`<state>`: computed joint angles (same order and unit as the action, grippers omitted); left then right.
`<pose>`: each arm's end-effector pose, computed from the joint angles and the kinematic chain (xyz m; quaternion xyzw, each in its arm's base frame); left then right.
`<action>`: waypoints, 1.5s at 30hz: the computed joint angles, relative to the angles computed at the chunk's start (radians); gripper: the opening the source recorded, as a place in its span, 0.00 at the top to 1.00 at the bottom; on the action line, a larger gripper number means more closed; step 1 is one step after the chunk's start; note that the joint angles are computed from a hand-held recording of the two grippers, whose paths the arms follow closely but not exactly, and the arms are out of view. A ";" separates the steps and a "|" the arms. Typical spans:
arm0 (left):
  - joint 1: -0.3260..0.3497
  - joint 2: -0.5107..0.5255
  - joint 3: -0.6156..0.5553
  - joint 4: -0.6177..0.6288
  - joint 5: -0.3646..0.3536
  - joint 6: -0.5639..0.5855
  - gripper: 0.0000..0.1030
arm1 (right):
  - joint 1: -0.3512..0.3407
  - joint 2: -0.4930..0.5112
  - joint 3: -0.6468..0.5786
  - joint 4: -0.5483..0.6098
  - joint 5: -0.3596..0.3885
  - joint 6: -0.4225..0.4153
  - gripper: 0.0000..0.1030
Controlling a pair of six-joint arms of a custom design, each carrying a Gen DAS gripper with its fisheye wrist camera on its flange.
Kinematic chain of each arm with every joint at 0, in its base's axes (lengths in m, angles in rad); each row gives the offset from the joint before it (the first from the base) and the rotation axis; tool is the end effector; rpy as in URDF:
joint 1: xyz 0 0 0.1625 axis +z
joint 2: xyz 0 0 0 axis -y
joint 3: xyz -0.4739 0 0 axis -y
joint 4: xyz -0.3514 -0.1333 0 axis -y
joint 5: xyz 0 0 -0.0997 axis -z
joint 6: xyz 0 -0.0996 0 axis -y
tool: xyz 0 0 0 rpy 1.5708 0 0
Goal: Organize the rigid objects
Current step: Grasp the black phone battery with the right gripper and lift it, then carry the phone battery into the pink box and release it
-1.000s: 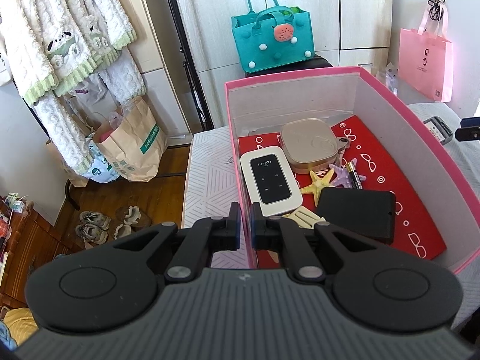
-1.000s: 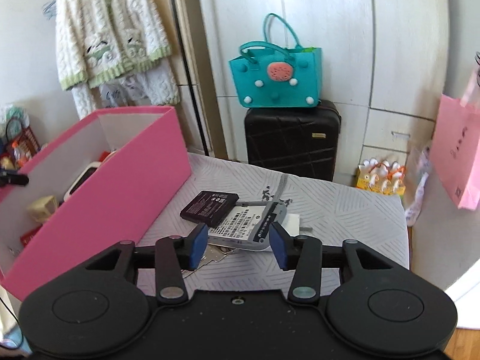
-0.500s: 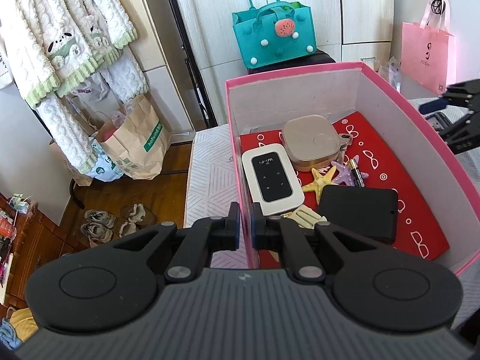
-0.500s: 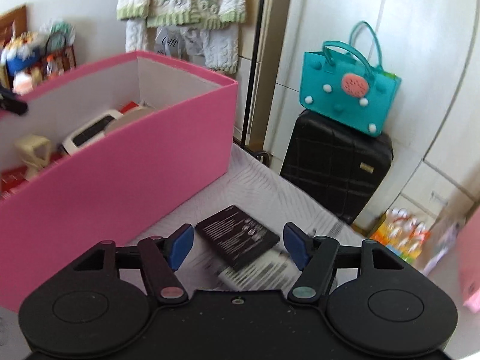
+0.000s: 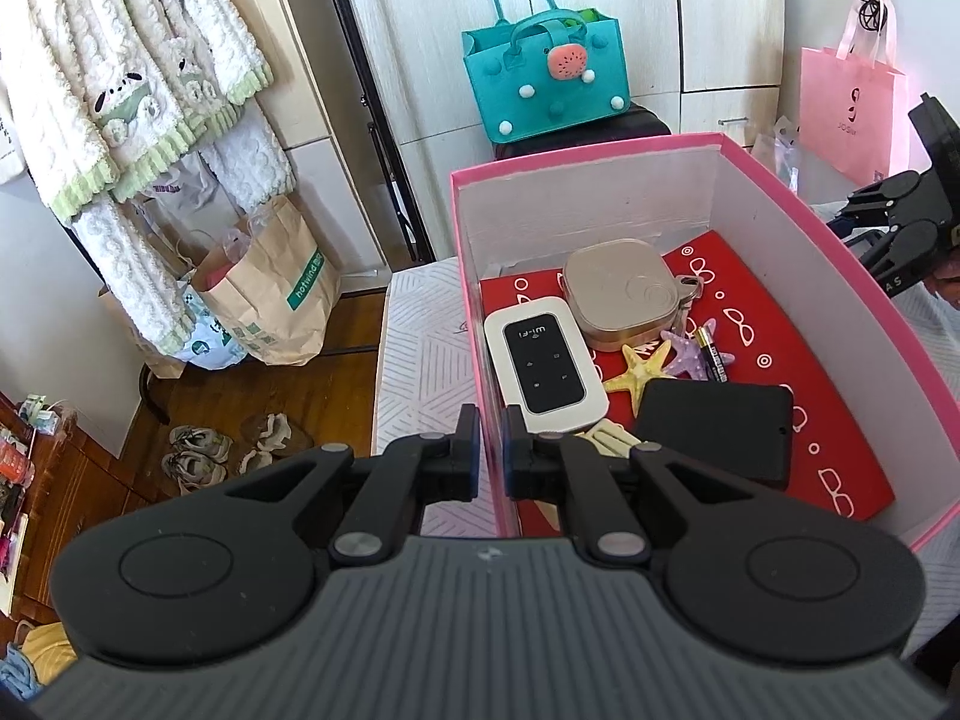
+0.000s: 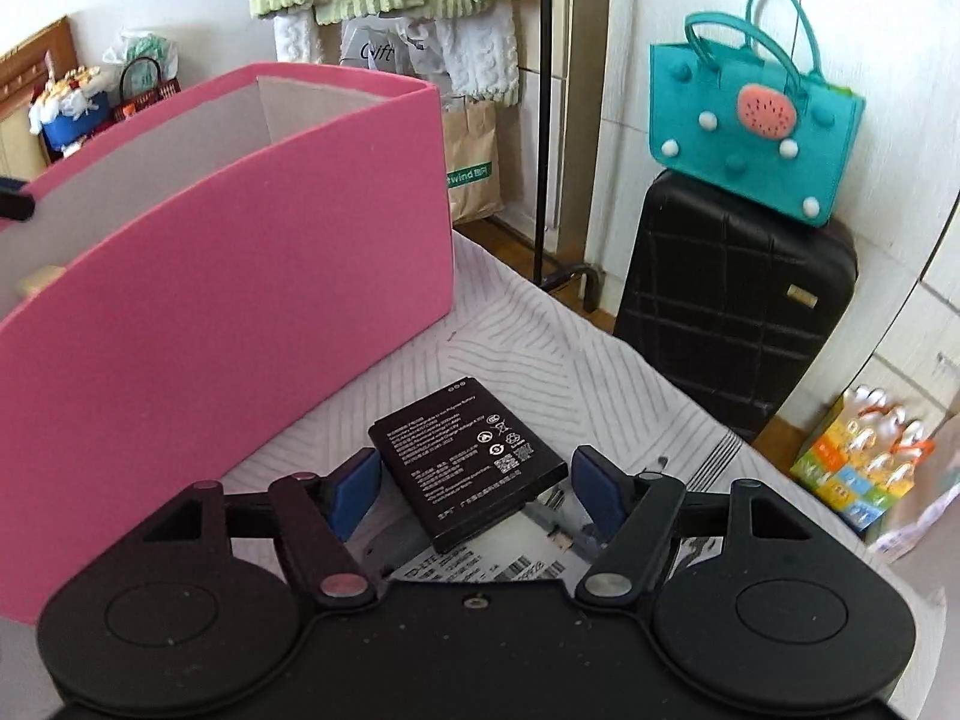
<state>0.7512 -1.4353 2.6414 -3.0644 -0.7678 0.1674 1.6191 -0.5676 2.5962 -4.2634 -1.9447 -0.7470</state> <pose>-0.0827 -0.3577 0.2657 0.3822 0.8288 -0.2488 0.3241 0.1152 -0.3748 0.0905 0.3039 -0.8799 0.2408 0.2747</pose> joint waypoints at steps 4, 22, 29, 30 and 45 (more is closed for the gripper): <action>0.000 0.002 -0.004 0.005 0.001 -0.004 0.93 | 0.030 0.038 -0.005 -0.056 -0.034 -0.027 0.37; 0.000 0.001 -0.004 0.005 0.000 -0.004 0.93 | 0.051 0.017 -0.048 0.028 -0.079 0.047 0.33; 0.000 -0.001 -0.008 0.018 -0.005 -0.014 0.93 | 0.032 0.078 -0.047 -0.087 -0.014 -0.006 0.42; 0.000 -0.001 -0.010 0.022 -0.005 -0.015 0.93 | 0.040 0.078 -0.047 -0.086 -0.025 0.002 0.43; 0.019 0.005 -0.026 0.011 -0.021 -0.041 0.94 | 0.150 0.183 0.011 -0.430 -0.109 0.064 0.47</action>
